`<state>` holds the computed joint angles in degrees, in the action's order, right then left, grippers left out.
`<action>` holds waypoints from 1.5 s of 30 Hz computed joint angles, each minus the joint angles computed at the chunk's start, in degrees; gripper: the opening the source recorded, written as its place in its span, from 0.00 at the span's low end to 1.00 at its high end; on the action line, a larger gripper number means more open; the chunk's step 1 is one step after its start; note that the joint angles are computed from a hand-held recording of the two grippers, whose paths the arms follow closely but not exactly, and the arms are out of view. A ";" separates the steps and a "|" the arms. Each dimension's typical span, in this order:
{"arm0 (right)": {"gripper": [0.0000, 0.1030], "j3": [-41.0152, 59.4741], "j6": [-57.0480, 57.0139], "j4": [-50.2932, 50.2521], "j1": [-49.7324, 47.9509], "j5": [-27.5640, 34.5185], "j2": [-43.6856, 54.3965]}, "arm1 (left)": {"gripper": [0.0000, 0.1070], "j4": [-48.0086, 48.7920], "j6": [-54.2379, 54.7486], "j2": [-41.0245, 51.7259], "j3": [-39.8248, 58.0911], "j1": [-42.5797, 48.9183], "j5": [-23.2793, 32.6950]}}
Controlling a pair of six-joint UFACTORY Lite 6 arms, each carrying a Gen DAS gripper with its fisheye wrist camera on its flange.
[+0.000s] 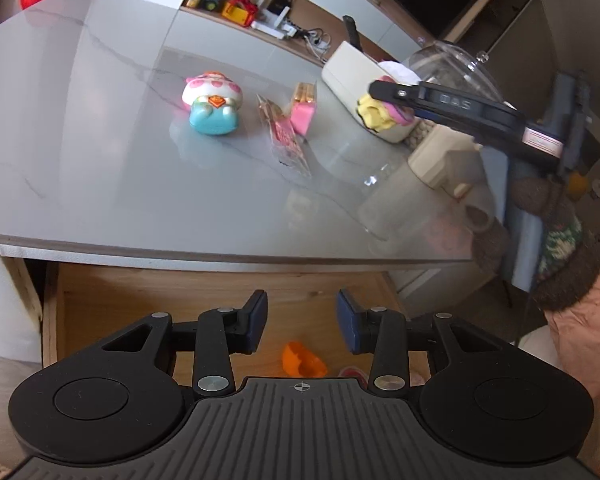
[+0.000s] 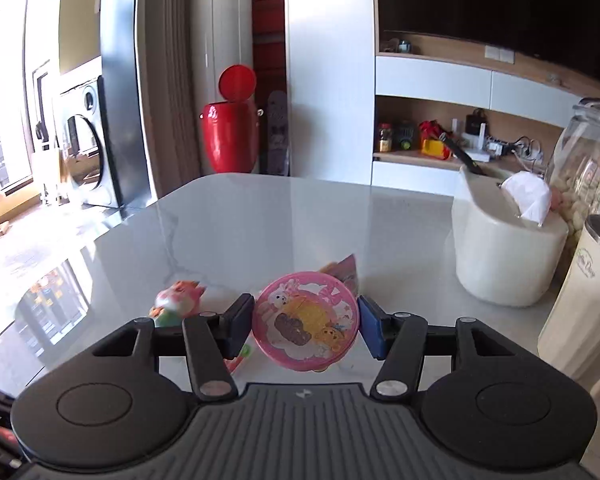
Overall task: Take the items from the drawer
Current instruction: 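Place the pink round tin on the countertop with the right tool, then grasp the pale yellow keychain toy in the drawer with the left tool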
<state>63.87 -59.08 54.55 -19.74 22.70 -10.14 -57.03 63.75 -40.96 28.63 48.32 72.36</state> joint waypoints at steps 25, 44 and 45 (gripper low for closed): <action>0.98 -17.39 -16.32 -6.58 -41.25 43.77 -19.32 | 0.39 19.55 -12.96 1.81 -2.80 -33.11 -17.71; 1.00 -15.84 -10.54 -8.89 -43.36 36.08 -15.28 | 0.39 42.99 -31.12 27.96 8.57 -75.33 -36.37; 1.00 -15.76 -10.75 -8.91 -43.41 36.49 -15.23 | 0.39 47.33 -35.45 28.43 8.12 -77.48 -38.18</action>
